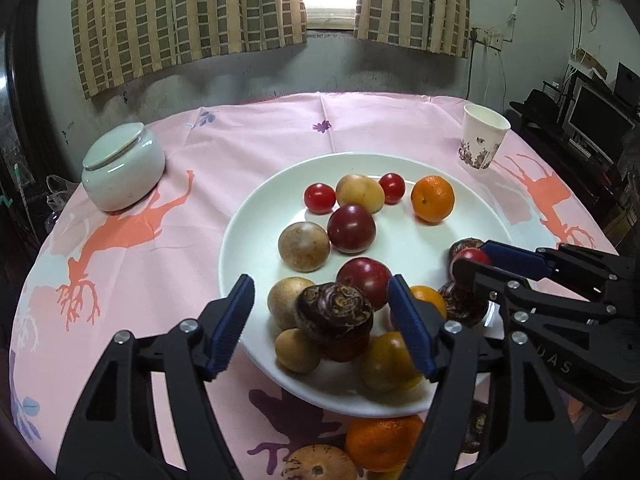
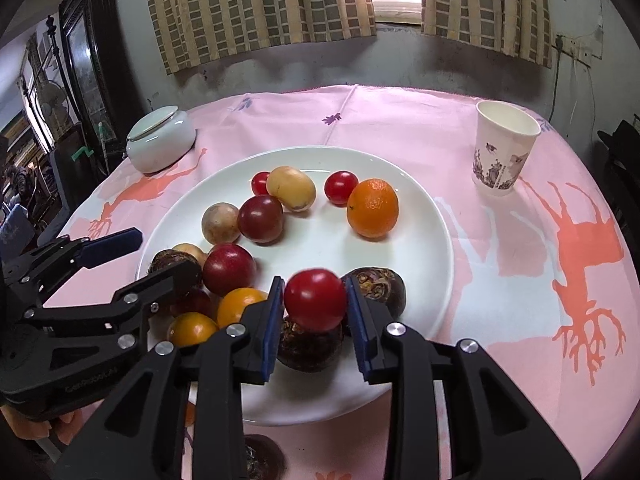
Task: Organize fruits
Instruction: 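Lower both fruits onto the plate and open both tools, then grasp a mangosteen with the right tool while the left tool moves over the pile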
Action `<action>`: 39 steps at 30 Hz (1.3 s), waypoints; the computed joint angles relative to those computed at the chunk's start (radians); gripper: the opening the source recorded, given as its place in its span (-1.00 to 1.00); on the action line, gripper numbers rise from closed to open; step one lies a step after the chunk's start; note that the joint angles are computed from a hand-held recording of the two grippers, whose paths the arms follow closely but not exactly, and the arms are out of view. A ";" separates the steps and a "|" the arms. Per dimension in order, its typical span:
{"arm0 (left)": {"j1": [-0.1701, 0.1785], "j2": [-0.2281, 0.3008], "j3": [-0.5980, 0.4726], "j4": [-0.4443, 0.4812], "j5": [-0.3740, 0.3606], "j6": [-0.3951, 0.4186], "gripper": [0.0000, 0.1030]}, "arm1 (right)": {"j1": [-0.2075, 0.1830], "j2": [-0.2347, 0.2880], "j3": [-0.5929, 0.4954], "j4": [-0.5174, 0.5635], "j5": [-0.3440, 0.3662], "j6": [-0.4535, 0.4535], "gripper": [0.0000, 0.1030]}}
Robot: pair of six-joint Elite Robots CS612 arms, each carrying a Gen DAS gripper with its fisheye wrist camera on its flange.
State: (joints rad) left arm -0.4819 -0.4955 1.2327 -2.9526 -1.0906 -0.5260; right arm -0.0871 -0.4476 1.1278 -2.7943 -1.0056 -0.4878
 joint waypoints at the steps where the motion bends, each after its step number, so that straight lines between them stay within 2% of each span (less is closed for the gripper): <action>1: -0.001 -0.005 0.008 -0.010 0.005 0.006 0.37 | -0.001 -0.001 0.003 -0.004 0.004 -0.001 -0.33; 3: -0.004 -0.016 0.025 -0.019 0.019 0.004 0.46 | -0.006 -0.008 0.021 -0.040 0.009 0.010 0.01; 4: -0.006 -0.022 0.035 -0.027 0.026 0.001 0.47 | -0.009 -0.011 0.030 -0.063 0.019 0.025 0.04; 10: -0.012 -0.057 0.098 -0.042 0.034 -0.025 0.48 | -0.027 -0.047 0.094 -0.103 0.031 0.009 0.05; 15: -0.022 -0.084 0.157 -0.061 0.037 -0.056 0.57 | -0.043 -0.078 0.154 -0.131 0.040 0.001 0.10; 24: -0.041 -0.105 0.228 -0.084 0.039 -0.083 0.57 | -0.064 -0.117 0.248 -0.163 0.055 -0.017 0.12; 33: -0.046 -0.121 0.281 -0.088 0.022 -0.117 0.57 | -0.056 -0.130 0.299 -0.132 0.019 -0.102 0.12; 39: -0.044 -0.124 0.296 -0.094 0.013 -0.125 0.57 | -0.037 -0.124 0.306 -0.103 -0.038 -0.152 0.12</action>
